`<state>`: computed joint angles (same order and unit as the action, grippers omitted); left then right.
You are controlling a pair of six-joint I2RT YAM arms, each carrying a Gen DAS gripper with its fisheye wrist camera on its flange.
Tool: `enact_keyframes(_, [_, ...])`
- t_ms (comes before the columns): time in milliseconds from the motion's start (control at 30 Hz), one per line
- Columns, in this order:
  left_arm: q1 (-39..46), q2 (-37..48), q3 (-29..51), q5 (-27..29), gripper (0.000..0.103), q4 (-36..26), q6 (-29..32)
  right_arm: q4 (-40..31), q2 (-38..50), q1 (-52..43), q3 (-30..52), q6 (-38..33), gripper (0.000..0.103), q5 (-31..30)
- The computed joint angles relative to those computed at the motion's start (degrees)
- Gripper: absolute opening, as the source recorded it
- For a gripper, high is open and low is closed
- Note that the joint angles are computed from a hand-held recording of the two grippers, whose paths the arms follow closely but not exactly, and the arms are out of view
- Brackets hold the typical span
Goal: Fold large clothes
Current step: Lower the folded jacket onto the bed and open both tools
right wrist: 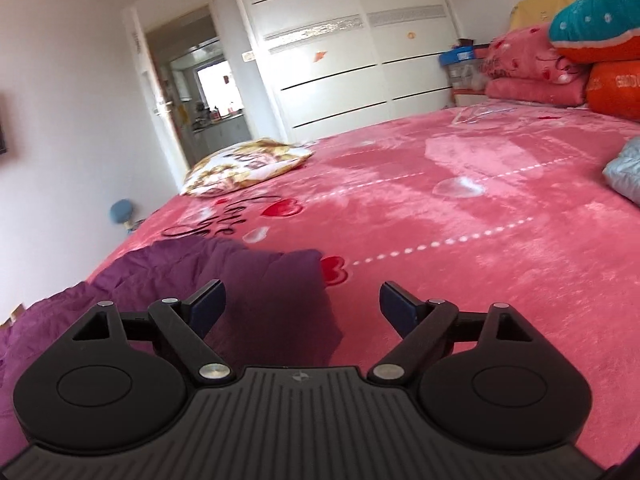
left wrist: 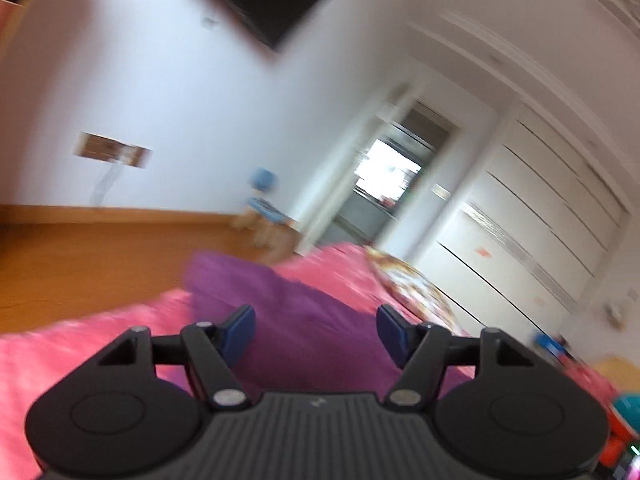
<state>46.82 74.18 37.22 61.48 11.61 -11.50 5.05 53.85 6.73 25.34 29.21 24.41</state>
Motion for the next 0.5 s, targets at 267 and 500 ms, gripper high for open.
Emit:
enact_keyframes(267, [-6.24, 3.34, -1.22, -6.25, 0.069, -6.84, 15.36, 15.77, 6.58, 12.26, -1.88, -8.67, 0.098, 13.21])
enact_keyframes(500, [-6.71, 2.08, -2.56, -9.42, 0.067, -6.82, 17.72, 12.11, 19.29, 7.41, 5.39, -11.34, 0.103, 9.61])
